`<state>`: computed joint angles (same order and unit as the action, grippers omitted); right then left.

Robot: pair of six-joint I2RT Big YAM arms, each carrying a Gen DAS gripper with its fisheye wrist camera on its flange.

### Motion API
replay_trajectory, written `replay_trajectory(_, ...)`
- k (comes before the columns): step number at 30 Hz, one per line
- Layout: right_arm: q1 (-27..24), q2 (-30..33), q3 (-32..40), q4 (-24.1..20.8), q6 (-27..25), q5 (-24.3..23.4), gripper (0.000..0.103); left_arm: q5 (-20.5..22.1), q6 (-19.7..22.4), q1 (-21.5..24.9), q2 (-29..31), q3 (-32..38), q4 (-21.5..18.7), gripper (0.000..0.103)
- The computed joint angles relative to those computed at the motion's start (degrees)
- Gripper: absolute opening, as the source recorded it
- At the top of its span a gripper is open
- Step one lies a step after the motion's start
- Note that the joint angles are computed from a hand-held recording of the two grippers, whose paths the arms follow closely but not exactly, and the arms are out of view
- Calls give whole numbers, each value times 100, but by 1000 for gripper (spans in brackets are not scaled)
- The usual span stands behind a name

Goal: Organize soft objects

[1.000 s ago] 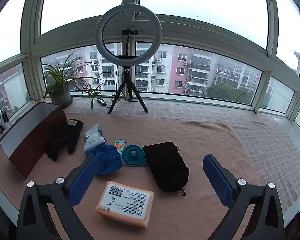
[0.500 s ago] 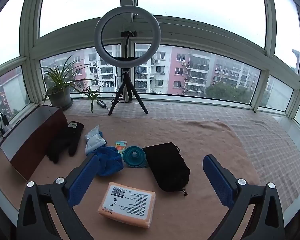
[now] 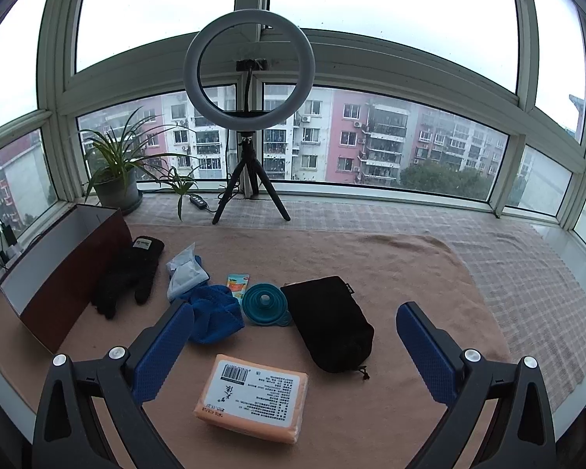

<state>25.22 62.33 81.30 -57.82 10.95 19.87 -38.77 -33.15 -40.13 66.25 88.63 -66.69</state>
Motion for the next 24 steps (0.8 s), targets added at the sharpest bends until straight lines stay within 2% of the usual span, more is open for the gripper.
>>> replay_trajectory(24, -56, 105, 26, -25, 32, -50, 102, 111, 33, 69, 63, 37, 53, 102)
